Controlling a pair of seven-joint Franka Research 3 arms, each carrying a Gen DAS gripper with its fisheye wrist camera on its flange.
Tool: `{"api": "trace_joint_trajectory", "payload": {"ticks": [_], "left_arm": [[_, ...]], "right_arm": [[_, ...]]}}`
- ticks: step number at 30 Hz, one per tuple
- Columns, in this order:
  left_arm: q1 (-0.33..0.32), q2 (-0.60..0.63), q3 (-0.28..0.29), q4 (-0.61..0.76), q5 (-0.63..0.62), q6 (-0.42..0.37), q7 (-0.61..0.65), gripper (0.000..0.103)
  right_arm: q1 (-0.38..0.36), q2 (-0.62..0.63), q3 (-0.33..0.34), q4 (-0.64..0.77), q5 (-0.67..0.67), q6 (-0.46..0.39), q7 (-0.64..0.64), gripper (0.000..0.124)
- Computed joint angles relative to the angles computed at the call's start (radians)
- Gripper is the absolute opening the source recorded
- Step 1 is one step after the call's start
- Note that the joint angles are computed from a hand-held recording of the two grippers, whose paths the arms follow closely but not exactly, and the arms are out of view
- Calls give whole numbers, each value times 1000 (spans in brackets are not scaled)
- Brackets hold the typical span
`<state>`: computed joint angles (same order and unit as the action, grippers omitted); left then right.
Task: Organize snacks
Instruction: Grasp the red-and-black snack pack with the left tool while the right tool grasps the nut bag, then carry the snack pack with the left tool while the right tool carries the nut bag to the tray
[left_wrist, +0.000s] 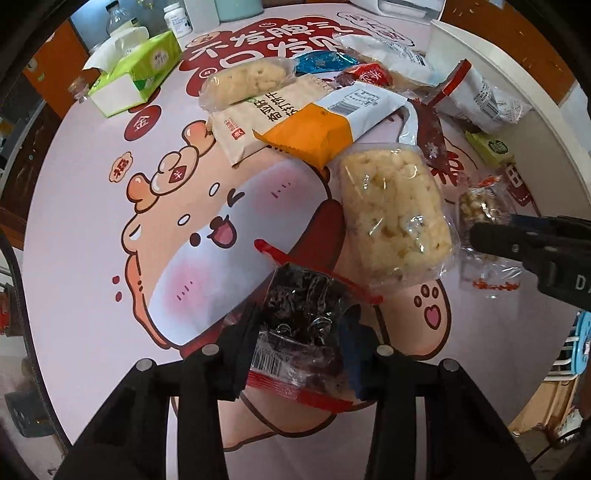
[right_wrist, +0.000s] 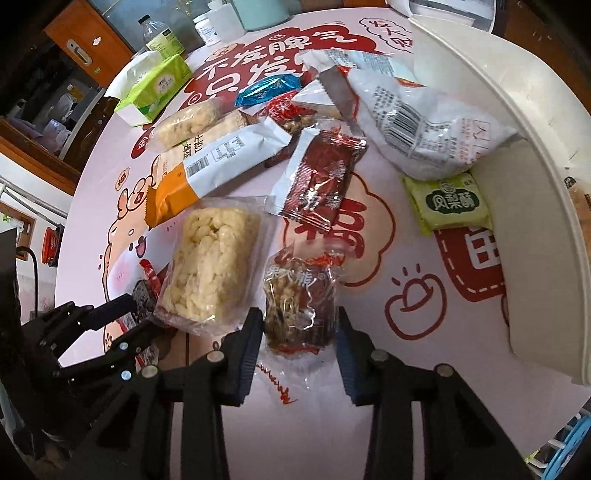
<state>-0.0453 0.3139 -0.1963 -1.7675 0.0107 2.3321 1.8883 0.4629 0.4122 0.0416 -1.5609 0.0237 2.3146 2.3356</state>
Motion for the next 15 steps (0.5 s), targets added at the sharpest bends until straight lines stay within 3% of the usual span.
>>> {"api": "trace_joint_trajectory", "payload": {"ticks": [15], "left_arm": [[8,-106,-9,-21,-68,60,22,39]], "right_arm": [[7,-149,-1,-120,-121,93,-20,38]]}}
